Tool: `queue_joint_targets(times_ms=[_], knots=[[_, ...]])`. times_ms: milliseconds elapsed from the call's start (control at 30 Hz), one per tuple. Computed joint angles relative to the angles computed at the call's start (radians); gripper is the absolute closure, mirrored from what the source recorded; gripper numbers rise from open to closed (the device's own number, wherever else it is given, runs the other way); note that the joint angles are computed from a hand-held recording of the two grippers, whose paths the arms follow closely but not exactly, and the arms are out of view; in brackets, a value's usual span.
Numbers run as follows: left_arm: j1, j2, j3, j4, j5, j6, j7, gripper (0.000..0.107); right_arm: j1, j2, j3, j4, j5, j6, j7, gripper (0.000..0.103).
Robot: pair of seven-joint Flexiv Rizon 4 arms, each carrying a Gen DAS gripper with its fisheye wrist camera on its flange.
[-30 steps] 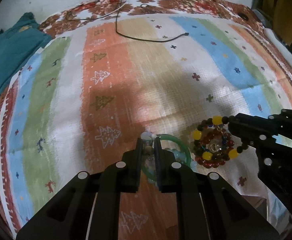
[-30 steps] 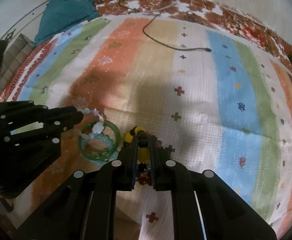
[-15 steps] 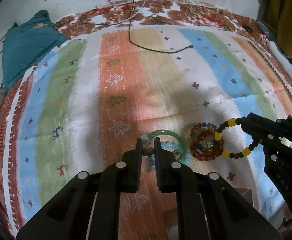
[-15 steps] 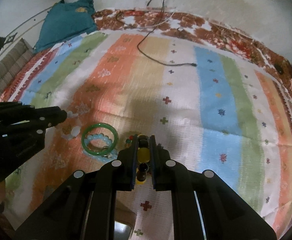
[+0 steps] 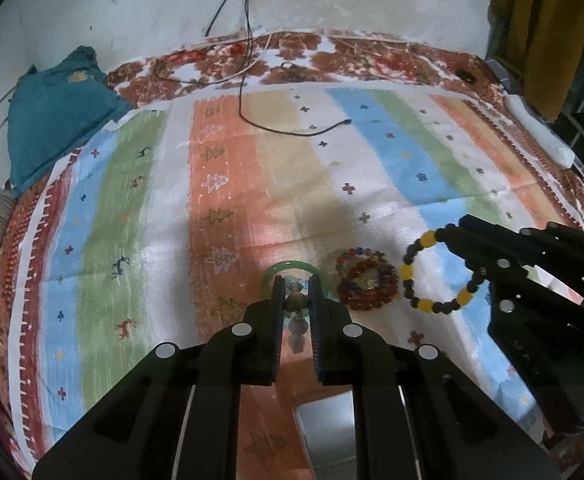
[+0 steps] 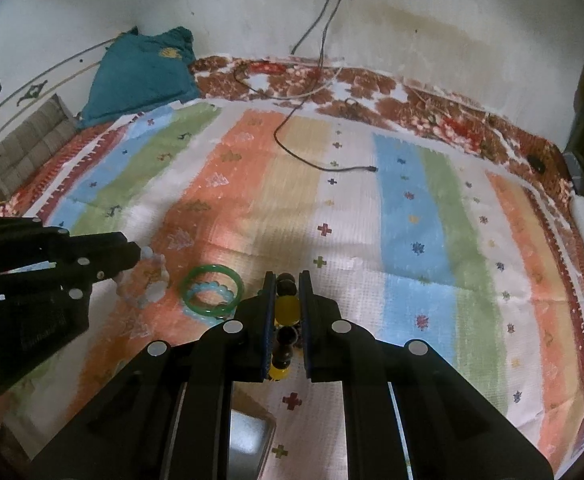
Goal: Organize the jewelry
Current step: 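Carry the bracelet with the right tool while the left tool carries the charm to the tin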
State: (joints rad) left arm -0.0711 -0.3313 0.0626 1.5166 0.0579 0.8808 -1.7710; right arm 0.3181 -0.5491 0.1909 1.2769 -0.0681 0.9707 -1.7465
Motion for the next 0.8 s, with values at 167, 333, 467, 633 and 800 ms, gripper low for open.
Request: queue_joint_targets(times_ms=[167, 333, 467, 633, 800], knots=[[-0.009, 0.03, -0.005, 0.031, 0.004, 0.031, -0.004, 0.096, -0.007, 0.036, 0.008, 0.052, 0.006, 0.052, -0.015, 0.091], [-0.01, 0.05, -0.012, 0.059, -0.01, 0.036, 0.004, 0.096, -0.007, 0.066, 0.004, 0.099, -0.008, 0.095, -0.009, 0.091], [-0.013, 0.069, -0.014, 0.083, -0.016, 0.052, -0.003, 0.096, -0.017, 0.087, 0.017, 0.127, 0.004, 0.108, -0.019, 0.091], [-0.019, 0.106, -0.017, 0.129, -0.014, 0.081, -0.018, 0.096, -0.032, 0.115, 0.032, 0.16, 0.036, 0.104, -0.036, 0.091], [-0.027, 0.142, -0.02, 0.172, -0.001, 0.103, -0.038, 0.096, -0.043, 0.155, 0.046, 0.211, 0.065, 0.118, -0.063, 0.091]])
